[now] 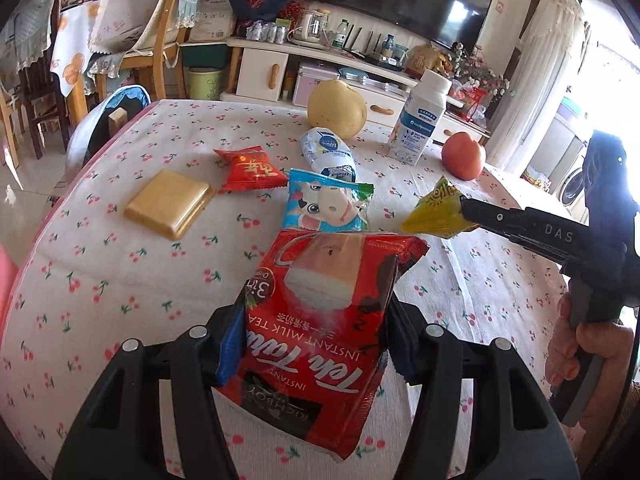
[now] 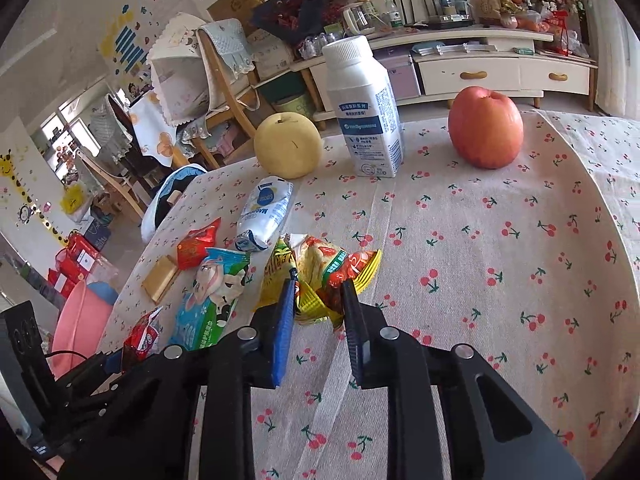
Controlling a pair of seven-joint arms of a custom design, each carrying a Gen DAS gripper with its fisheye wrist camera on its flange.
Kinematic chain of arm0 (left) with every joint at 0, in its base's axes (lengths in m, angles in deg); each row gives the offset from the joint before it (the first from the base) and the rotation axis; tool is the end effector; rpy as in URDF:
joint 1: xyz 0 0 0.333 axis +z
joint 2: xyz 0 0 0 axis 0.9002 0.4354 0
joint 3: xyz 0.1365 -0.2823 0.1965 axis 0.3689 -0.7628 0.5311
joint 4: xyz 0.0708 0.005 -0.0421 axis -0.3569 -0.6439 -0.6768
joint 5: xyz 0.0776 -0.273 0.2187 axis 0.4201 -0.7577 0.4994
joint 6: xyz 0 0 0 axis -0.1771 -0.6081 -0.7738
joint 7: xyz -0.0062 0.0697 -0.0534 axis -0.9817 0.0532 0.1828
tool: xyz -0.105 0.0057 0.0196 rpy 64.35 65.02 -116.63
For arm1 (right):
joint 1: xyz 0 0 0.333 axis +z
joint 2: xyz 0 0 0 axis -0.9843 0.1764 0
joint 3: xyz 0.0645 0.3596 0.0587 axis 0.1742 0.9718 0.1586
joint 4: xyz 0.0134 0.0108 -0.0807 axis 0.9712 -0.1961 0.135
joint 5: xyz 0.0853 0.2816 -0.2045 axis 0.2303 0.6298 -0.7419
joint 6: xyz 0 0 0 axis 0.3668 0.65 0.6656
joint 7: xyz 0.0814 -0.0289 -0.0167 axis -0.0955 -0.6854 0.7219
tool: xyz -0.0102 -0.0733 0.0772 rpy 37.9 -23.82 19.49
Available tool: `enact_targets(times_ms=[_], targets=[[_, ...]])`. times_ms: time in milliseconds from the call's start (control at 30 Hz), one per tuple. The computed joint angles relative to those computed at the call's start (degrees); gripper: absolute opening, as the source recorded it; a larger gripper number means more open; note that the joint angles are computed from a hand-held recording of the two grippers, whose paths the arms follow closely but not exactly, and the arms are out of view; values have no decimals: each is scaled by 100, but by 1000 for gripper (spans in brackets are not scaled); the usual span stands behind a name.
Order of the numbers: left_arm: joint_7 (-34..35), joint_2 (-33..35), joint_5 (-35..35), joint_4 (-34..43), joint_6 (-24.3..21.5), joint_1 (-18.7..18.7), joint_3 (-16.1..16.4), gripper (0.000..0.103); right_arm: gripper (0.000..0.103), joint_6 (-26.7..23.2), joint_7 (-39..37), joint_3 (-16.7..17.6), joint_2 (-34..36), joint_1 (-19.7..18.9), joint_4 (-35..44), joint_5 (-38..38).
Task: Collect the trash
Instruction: 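Lift the Teh Tarik packet with the left gripper while the right gripper lifts the yellow bag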
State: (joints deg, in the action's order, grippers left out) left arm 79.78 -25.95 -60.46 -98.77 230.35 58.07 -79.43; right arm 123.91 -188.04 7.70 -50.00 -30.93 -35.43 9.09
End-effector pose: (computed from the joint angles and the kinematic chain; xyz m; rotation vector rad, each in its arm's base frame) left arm 0.6248 -0.2905 0.3756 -1.0623 2.6581 -1.1846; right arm 0.4774 0.5183 0.3975 -0.9344 2.1836 -0.6189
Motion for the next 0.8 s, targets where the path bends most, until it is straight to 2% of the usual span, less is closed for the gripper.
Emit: enact_targets(times_ms=[133,333,633,800], targets=[[130,-118,-293,-138,-95,230,-92,60,24,-159,59,26,-35,100,24,9],[502,-356,-834,-336,-195,435,-49,60,24,-376,217,83,-43,249,106,8],[1002,-642,-1431,-449,-511,452,268,60,24,-826,278,124,180,594,620,71],[1338,-736,-1718,-483,-556,394,385,60,23,-1125,16,102,409,783,1092,258]])
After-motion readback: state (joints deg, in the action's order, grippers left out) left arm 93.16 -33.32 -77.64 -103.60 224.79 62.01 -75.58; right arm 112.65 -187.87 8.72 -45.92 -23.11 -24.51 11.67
